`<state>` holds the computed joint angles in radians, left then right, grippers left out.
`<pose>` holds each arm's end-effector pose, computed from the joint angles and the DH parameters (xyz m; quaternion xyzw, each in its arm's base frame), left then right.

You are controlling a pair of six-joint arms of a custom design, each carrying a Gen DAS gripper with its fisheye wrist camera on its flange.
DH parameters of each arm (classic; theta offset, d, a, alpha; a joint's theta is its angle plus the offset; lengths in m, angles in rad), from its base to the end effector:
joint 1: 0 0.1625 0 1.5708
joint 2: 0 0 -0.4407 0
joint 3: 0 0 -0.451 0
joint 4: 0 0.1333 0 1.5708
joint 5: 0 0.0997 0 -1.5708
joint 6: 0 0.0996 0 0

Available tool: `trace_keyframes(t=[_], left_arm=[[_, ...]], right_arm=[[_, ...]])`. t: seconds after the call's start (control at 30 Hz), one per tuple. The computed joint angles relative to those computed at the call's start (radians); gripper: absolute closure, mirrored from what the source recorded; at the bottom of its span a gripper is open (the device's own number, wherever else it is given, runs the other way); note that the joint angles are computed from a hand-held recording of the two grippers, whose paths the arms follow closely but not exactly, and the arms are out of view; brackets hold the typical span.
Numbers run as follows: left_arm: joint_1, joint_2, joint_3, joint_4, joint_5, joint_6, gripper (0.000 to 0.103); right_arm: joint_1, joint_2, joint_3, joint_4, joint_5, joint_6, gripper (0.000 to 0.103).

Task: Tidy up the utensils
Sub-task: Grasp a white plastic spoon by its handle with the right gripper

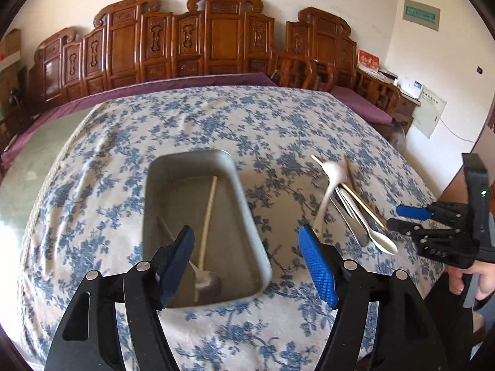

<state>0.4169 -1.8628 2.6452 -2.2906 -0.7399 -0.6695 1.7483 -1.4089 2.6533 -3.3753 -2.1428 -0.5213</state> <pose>-0.1798 -0.3059 0.1933 0.2316 0.8848 -0.3014 0.2697 0.1390 -0.3252 0.1523 0.2424 -0.8930 0.2149 0.3125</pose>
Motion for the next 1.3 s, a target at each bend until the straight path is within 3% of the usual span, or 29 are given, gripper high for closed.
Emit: trace_keyframes(t=[0.2,0.3,0.53,0.57,0.6,0.67,0.87,1.07,1.3], left_arm=[[-0.056,0.004,-0.005,0.062,0.006,-0.037,0.036],[-0.084,0.005,-0.006,0.093,-0.007,-0.071,0.036],[-0.122,0.004,-0.017,0.177,-0.073,-0.175,0.036],[-0.129,0.003,-0.02,0.191,-0.075,-0.188,0.036],[-0.142,0.003,-0.025,0.219,-0.071,-0.208,0.036],[-0.165,0.004,-0.033,0.265,-0.066,-0.242,0.036],[-0.206,0.031,-0.055,0.309,-0.073,-0.274,0.036],[-0.213,0.094,-0.063,0.227,-0.083,-0.216,0.036],[-0.191,0.193,-0.077,0.141,-0.095,-0.14,0.036]], right_arm=[[-0.073,0.01,0.017,0.004,0.021,0.019,0.062],[-0.097,0.019,0.022,-0.004,0.032,0.005,0.07],[-0.085,0.055,0.02,-0.01,0.003,-0.035,0.071],[-0.085,0.055,0.02,-0.016,0.004,-0.045,0.075],[-0.087,0.053,0.024,-0.022,0.009,-0.054,0.086],[-0.088,0.05,0.027,-0.028,0.005,-0.056,0.093],[-0.086,-0.03,0.05,0.014,0.008,-0.051,0.101],[-0.076,-0.189,0.098,0.055,0.016,-0.055,0.101],[-0.119,-0.366,0.128,0.133,0.072,-0.063,0.101]])
